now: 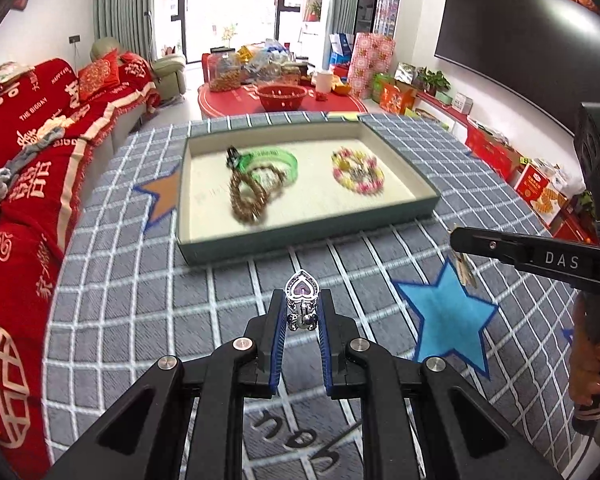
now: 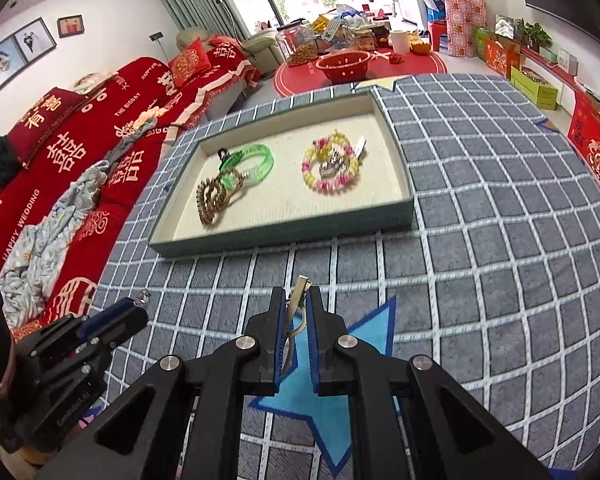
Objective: Organize jewelry
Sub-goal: 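Carry the silver charm with the left tool while the right carries the tan hair clip into the tray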
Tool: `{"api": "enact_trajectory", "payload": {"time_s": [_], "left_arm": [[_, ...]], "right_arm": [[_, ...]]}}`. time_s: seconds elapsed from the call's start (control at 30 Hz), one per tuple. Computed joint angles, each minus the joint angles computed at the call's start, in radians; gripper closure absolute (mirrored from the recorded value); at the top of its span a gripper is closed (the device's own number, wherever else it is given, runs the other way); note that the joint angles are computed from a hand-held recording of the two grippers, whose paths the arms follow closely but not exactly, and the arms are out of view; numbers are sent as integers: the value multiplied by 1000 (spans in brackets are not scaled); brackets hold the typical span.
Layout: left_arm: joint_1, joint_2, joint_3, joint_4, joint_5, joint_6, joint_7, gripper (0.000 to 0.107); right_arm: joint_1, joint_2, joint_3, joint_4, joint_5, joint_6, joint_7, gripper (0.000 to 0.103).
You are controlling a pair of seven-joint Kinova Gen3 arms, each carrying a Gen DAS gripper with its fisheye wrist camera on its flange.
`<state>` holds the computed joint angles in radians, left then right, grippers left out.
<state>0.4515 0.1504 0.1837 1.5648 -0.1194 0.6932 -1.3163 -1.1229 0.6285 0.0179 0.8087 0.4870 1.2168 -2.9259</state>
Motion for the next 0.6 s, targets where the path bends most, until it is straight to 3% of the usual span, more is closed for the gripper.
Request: {"api": "enact_trajectory", "payload": {"time_s": [0.23, 0.6], "left_arm": [[-24, 40, -13, -95, 11, 17, -34, 79], [-28, 199, -47, -341, 40, 119, -67, 79]], "right_arm": [[40, 13, 10, -75, -7, 18, 60, 92], [142, 131, 36, -345, -110, 108, 225, 92]]}}
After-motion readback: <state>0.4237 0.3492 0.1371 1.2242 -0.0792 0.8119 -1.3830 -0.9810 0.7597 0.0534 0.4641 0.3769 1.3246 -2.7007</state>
